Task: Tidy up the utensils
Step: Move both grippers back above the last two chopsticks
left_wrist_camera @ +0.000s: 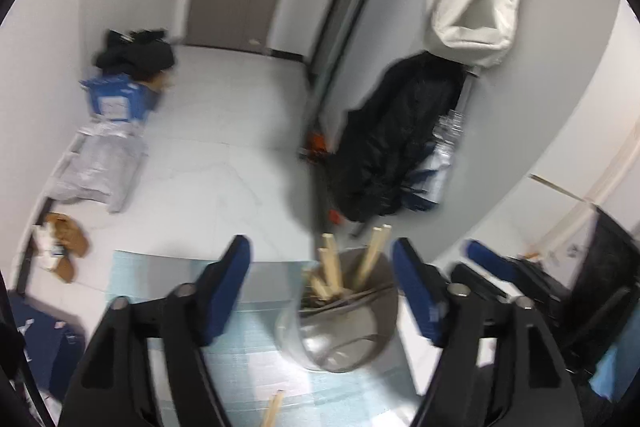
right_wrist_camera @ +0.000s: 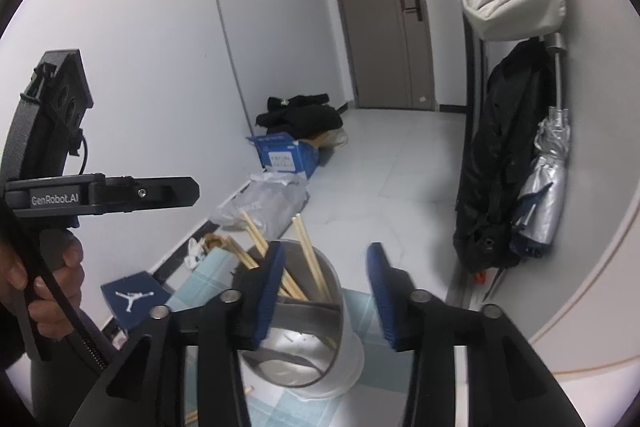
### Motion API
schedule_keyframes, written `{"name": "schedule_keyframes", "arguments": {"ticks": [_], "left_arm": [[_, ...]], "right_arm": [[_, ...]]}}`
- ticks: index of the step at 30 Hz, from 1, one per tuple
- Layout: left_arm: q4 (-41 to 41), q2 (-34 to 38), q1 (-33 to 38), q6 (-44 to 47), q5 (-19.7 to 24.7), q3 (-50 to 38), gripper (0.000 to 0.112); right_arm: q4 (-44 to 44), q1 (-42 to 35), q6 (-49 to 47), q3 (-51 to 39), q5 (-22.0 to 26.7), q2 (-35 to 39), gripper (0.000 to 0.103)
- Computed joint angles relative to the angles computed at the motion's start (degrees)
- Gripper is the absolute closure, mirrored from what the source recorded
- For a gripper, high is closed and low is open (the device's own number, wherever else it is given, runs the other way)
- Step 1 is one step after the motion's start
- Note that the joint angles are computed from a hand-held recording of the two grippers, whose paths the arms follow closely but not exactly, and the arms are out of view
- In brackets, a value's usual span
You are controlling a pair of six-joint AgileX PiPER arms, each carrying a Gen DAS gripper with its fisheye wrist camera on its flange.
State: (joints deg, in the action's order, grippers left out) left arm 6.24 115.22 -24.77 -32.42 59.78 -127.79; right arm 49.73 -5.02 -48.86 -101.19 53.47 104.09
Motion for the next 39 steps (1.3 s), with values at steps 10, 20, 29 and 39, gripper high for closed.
{"name": "schedule_keyframes", "arguments": {"ticks": [10, 20, 29, 39], "left_arm": [[16.1, -10.2, -5.3, -13.6, -3.4, 13.7, 0.017], [28.1, -18.1, -8.8, -25.3, -8.0, 26.8, 0.011], [41.2, -24.8, -12.3, -39.2, -10.0, 40.3, 0.011], [48.2, -29.8, -12.8, -49.8, -11.8, 52.3, 0.011]], "right_arm": [[1.7, 0.7, -0.3, 11.5, -4.0, -11.2, 0.04], [1.6, 3.3, 0.0, 21.1, -8.3, -19.9, 0.034], [2.3, 5.7, -0.8, 31.5, -14.8, -26.6, 0.027], [5.2, 9.6, -4.2, 41.9, -22.7, -30.9, 0.02]]}}
